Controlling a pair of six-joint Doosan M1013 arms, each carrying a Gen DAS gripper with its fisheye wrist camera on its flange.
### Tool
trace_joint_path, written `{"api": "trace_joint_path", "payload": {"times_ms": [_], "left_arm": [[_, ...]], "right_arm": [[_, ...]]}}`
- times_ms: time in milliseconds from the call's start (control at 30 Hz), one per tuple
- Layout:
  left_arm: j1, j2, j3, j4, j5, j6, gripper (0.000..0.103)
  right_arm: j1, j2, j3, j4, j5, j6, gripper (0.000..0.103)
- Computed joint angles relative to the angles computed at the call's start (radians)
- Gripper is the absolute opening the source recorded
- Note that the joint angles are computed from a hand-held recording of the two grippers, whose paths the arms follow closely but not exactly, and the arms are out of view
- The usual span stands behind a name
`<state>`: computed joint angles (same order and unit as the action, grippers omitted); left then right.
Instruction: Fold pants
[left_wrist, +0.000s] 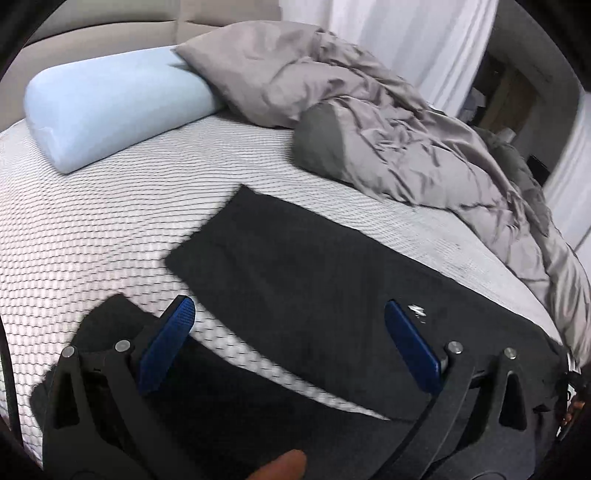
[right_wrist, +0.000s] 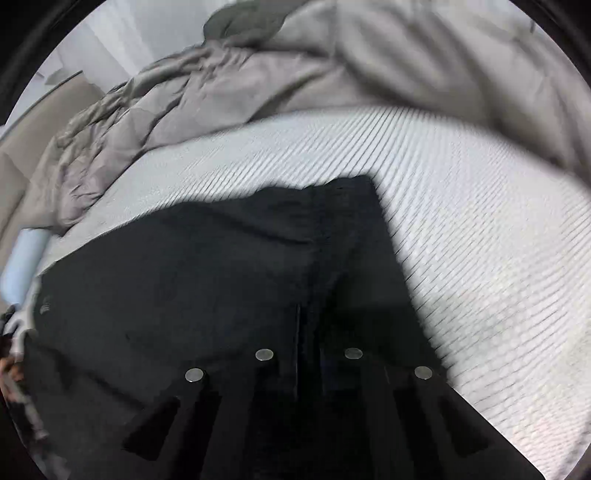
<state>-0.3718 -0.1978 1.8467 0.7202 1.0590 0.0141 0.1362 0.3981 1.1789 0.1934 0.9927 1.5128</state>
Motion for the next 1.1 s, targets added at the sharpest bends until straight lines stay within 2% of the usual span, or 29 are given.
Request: {"api": "trace_joint_path", "payload": {"times_ms": [67,133,167,200,267,300,367,400,433,500,533,567,667,767,833,900,933,1000,1067,1100], "left_arm": [[0.016,-0.016,0.014,-0.011,-0.003,-0.023,0.102],[0.03,-0.032,0.027,-0.019,0.0,-0.058,0.102],[0.037,-0.041,0.036,-0.025,-0.005,-0.069,0.102],[0.045,-0.05,0.047,-0.035,-0.018,-0.079,0.102],[0.074,-0.058,0.059,-0.086,-0.051,-0.071,0.102],[0.103,-0.058,0.065,-0.143,-0.094,-0.044,0.102],[0.156,-0.05,0.076,-0.261,-0.181,0.031,0.091],[0.182,-0.039,0.077,-0.322,-0.212,0.07,0.09],[0.212,-0.016,0.07,-0.392,-0.223,0.119,0.09],[0.219,0.008,0.06,-0.388,-0.211,0.123,0.083],[0.215,0.022,0.047,-0.348,-0.191,0.098,0.063],[0.212,0.025,0.046,-0.322,-0.196,0.067,0.032],[0.227,0.026,0.046,-0.306,-0.267,0.037,0.002],[0.213,0.047,0.013,-0.179,-0.187,0.021,0.002],[0.233,0.064,-0.001,-0.209,-0.132,0.029,0.003],[0.251,0.051,0.014,-0.268,-0.167,0.044,0.005],[0.254,0.038,0.02,-0.291,-0.179,0.054,0.009],[0.233,0.0,0.025,-0.277,-0.178,0.077,0.032],[0.177,-0.046,0.036,-0.183,-0.147,0.02,0.075],[0.143,-0.069,0.04,-0.136,-0.116,-0.019,0.085]], "right_arm": [[0.016,0.008,-0.007,-0.151,-0.026,0.151,0.009],[0.01,0.02,-0.02,-0.109,-0.002,0.143,0.011],[0.009,0.022,-0.024,-0.1,0.007,0.139,0.021],[0.009,0.019,-0.024,-0.105,0.003,0.151,0.035],[0.005,-0.009,0.002,-0.09,-0.049,0.175,0.053],[0.002,-0.029,0.023,-0.062,-0.072,0.168,0.056],[-0.004,-0.062,0.056,-0.014,-0.106,0.15,0.06],[-0.005,-0.086,0.084,0.001,-0.133,0.145,0.062],[-0.007,-0.101,0.099,0.011,-0.146,0.141,0.062],[-0.007,-0.142,0.148,0.043,-0.183,0.138,0.062],[-0.007,-0.163,0.173,0.07,-0.199,0.128,0.062],[-0.01,-0.192,0.211,0.094,-0.22,0.11,0.062],[-0.018,-0.271,0.303,0.153,-0.27,0.057,0.063],[-0.026,-0.333,0.373,0.175,-0.303,0.056,0.064],[-0.028,-0.356,0.402,0.152,-0.311,0.095,0.065],[-0.033,-0.366,0.418,0.118,-0.293,0.157,0.067],[-0.038,-0.368,0.424,0.12,-0.285,0.167,0.067],[-0.05,-0.374,0.438,0.133,-0.26,0.179,0.067],[-0.059,-0.384,0.453,0.148,-0.256,0.174,0.067],[-0.065,-0.391,0.463,0.163,-0.258,0.166,0.067]]}}
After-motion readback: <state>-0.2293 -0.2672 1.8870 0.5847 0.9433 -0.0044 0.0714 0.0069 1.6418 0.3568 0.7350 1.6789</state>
